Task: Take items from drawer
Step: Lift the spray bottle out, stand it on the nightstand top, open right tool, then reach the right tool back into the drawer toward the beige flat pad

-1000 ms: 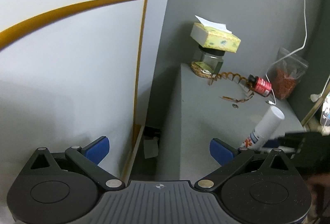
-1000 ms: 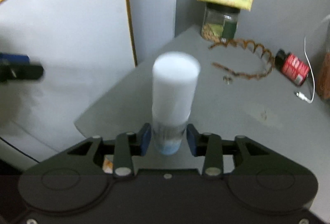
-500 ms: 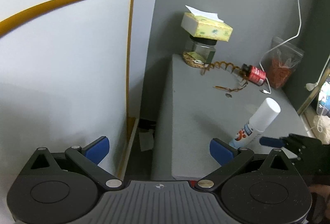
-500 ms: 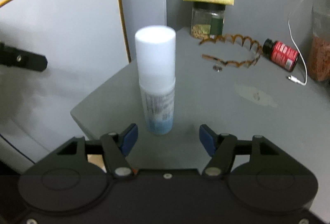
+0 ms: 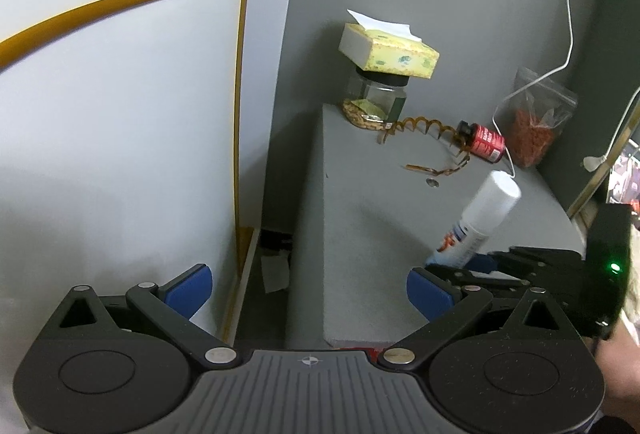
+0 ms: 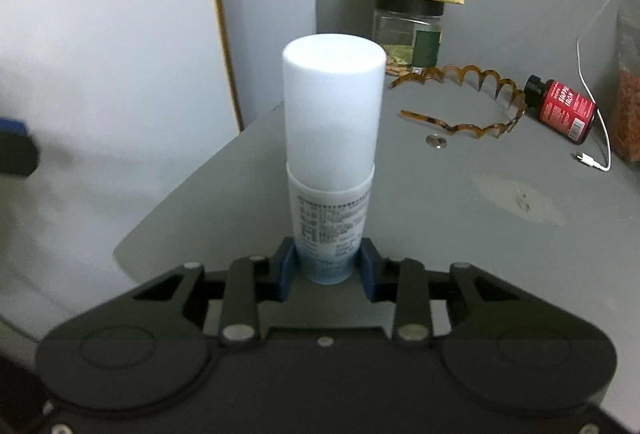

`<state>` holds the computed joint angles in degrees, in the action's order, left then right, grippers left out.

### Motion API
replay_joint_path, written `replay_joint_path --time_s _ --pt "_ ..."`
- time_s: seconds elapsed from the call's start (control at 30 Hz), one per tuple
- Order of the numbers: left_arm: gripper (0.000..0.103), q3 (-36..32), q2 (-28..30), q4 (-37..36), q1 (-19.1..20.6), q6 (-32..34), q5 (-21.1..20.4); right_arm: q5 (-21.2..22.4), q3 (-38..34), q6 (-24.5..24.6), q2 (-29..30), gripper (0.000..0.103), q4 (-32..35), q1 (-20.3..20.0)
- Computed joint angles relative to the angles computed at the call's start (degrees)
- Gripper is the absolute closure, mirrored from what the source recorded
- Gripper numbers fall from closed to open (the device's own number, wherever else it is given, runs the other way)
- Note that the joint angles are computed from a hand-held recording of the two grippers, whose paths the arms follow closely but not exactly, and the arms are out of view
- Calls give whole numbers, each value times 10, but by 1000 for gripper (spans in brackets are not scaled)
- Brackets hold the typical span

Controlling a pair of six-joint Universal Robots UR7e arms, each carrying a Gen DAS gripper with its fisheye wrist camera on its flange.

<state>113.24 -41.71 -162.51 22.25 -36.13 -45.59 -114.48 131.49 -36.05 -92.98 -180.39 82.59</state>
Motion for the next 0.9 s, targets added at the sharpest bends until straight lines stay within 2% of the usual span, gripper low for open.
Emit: replay_joint_path --time_s 0.37,0.4,0.47,0.5,0.53,0.57,0.73,0.77,0.83,0.9 --pt "0 7 -3 -1 -2 -3 -5 -22 -53 -25 82 69 -35 25" --pt "0 8 -4 -1 -2 -5 -6 -26 -53 -27 85 65 -40 26" --pt "0 8 -3 1 -1 -8 -8 -33 -48 -16 76 45 -38 24" --pt "0 6 -2 4 0 -10 -8 -36 -46 -11 72 32 -36 23" --pt "0 5 -1 5 1 -12 -8 -31 -40 -4 59 26 -29 16" --pt "0 4 0 5 1 -13 -8 -1 -23 2 25 24 -12 -6" --pt "0 7 10 -21 -3 -4 -12 61 51 -49 -106 18 17 -71" --pt "0 4 13 -11 -2 -8 -14 64 67 -52 -149 18 49 -81" --pt "0 2 18 -3 -3 -22 -6 41 87 -55 -208 18 93 -83" --pt "0 9 22 -26 -3 -37 -4 33 108 -54 -276 18 142 -92"
